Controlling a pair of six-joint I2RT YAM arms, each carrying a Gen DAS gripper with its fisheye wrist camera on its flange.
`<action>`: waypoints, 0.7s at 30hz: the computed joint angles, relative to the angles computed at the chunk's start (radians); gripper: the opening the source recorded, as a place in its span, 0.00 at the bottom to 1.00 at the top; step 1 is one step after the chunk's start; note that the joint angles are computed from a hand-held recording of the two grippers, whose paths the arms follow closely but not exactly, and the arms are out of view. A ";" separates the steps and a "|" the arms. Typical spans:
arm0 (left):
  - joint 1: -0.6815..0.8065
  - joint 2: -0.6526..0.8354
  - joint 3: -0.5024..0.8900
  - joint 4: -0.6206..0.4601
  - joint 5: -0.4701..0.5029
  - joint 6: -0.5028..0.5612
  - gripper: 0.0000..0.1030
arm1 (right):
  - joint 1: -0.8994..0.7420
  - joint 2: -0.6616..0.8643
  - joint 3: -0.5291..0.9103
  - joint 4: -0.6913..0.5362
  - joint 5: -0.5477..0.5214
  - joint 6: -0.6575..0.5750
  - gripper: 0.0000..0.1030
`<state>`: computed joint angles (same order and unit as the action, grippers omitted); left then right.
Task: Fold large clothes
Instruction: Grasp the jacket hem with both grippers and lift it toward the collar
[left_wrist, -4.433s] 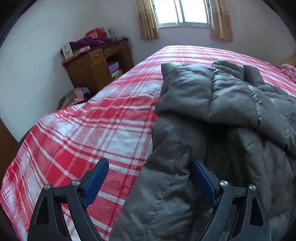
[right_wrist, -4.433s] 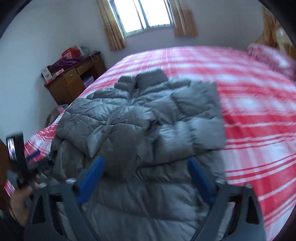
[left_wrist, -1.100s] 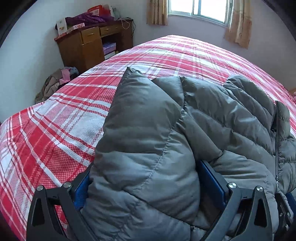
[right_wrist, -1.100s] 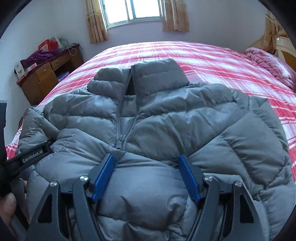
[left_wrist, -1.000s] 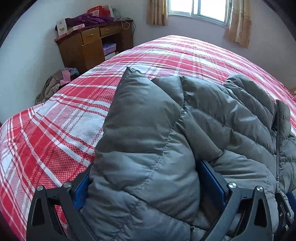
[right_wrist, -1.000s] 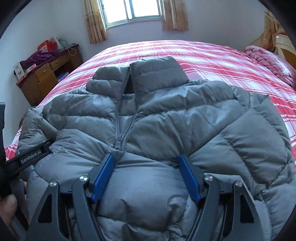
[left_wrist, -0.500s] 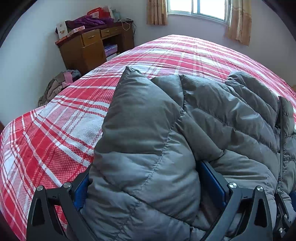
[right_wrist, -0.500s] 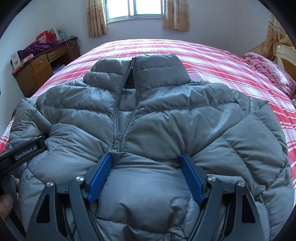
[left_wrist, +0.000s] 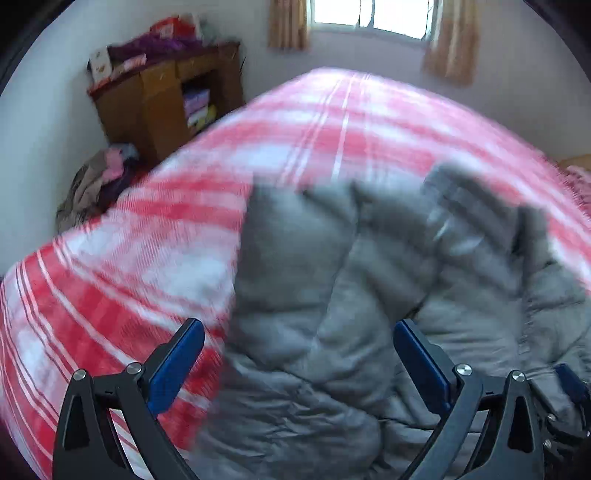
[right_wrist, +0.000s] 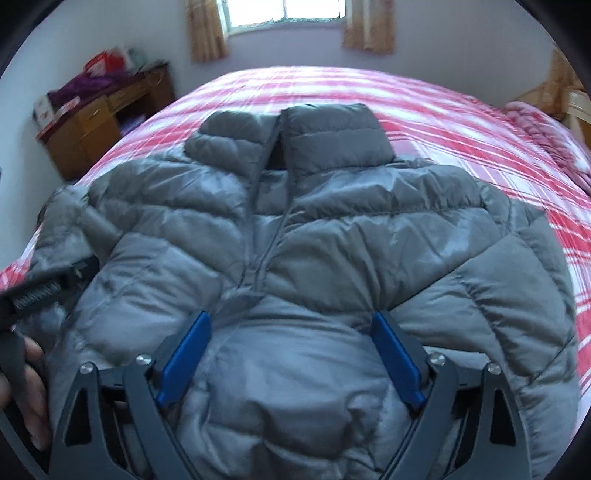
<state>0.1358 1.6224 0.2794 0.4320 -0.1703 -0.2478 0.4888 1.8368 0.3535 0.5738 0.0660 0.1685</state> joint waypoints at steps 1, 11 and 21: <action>0.005 -0.051 0.009 -0.038 0.007 0.019 0.99 | -0.019 -0.034 0.003 -0.037 -0.032 -0.017 0.91; -0.116 0.171 0.558 -0.392 0.020 -0.011 0.99 | -0.280 -0.013 0.411 -0.400 -0.148 0.021 0.95; -0.158 0.581 1.075 -0.579 0.001 -0.029 0.99 | -0.321 0.260 0.858 -0.610 -0.177 0.010 0.99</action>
